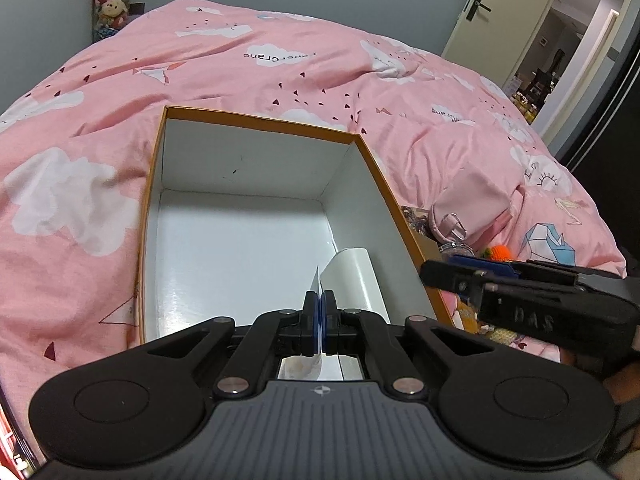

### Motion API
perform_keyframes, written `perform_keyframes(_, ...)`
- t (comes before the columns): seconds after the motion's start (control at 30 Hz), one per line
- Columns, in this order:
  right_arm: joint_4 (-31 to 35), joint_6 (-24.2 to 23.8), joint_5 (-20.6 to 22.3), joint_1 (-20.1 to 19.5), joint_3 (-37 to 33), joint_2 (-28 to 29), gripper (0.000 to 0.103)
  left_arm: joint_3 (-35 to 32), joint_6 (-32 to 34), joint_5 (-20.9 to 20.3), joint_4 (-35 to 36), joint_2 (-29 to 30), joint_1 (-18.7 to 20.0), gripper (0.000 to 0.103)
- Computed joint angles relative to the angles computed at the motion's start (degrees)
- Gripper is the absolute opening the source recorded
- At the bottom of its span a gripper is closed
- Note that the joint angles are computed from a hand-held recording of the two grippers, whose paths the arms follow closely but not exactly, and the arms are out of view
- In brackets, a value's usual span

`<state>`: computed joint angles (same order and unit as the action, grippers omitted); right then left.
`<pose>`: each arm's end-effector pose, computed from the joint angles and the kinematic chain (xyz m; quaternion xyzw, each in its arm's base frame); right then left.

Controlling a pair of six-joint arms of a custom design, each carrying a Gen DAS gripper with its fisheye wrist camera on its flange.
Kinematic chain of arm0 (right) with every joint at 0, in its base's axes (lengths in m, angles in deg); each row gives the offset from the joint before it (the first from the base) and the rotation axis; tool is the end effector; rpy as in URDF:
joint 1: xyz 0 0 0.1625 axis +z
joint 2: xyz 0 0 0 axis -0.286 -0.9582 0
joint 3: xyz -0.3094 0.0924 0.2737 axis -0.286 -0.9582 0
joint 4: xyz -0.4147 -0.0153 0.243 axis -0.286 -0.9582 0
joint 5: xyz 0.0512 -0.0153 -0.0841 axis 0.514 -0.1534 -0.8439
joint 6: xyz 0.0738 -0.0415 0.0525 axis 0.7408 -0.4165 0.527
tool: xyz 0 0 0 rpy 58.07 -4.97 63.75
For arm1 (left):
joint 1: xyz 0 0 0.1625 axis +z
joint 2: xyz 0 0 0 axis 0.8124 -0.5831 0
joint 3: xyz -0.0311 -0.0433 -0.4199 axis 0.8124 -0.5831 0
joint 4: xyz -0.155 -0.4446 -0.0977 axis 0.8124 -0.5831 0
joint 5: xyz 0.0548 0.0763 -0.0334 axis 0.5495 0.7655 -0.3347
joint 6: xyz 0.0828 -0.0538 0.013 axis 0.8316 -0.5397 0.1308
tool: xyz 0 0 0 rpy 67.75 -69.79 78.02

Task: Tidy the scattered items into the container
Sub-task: 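Carry the white tube into the box and open the right gripper while the left holds the Vaseline tube, then lower the Vaseline tube into the box with the left gripper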

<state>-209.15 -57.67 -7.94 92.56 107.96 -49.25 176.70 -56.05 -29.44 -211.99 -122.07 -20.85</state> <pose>0.0005 -0.5670 0.3351 0.3732 -0.8953 0.2092 0.1238 -0.3878 -0.5112 -0.0599 0.0227 0.8960 -0.3528 0.2687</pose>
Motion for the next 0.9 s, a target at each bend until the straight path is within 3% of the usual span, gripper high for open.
perform_keyframes(0.13, 4.43, -4.46, -1.33, 1.41, -0.15, -0.07, 0.037, 0.23, -0.57, 0.83, 0.05, -0.18, -0.26, 0.001)
perform_keyframes(0.23, 3.50, -7.78, -3.62, 2.25, 0.25, 0.39, 0.037, 0.62, -0.97, 1.00, 0.09, -0.46, -0.33, 0.001)
perform_keyframes(0.5, 8.69, -12.50, -7.27, 2.50, -2.00, 0.38, 0.037, 1.13, 3.10, -2.46, -0.11, -0.67, -0.06, 0.001)
perform_keyframes(0.6, 11.33, -11.42, -7.83, 2.36, -3.72, 0.31, 0.037, 0.68, 5.80, -4.13, 0.18, -0.12, -0.12, 0.002)
perform_keyframes(0.77, 12.17, -9.45, -7.30, 1.31, -4.69, -0.57, 0.037, -0.78, 12.04, -7.00, -2.13, 2.03, -0.41, 0.021)
perform_keyframes(0.9, 11.43, -7.91, -7.34, 0.32, -4.80, -0.76, 0.037, -2.89, 17.35, -8.04, -1.90, 4.19, -0.66, 0.029)
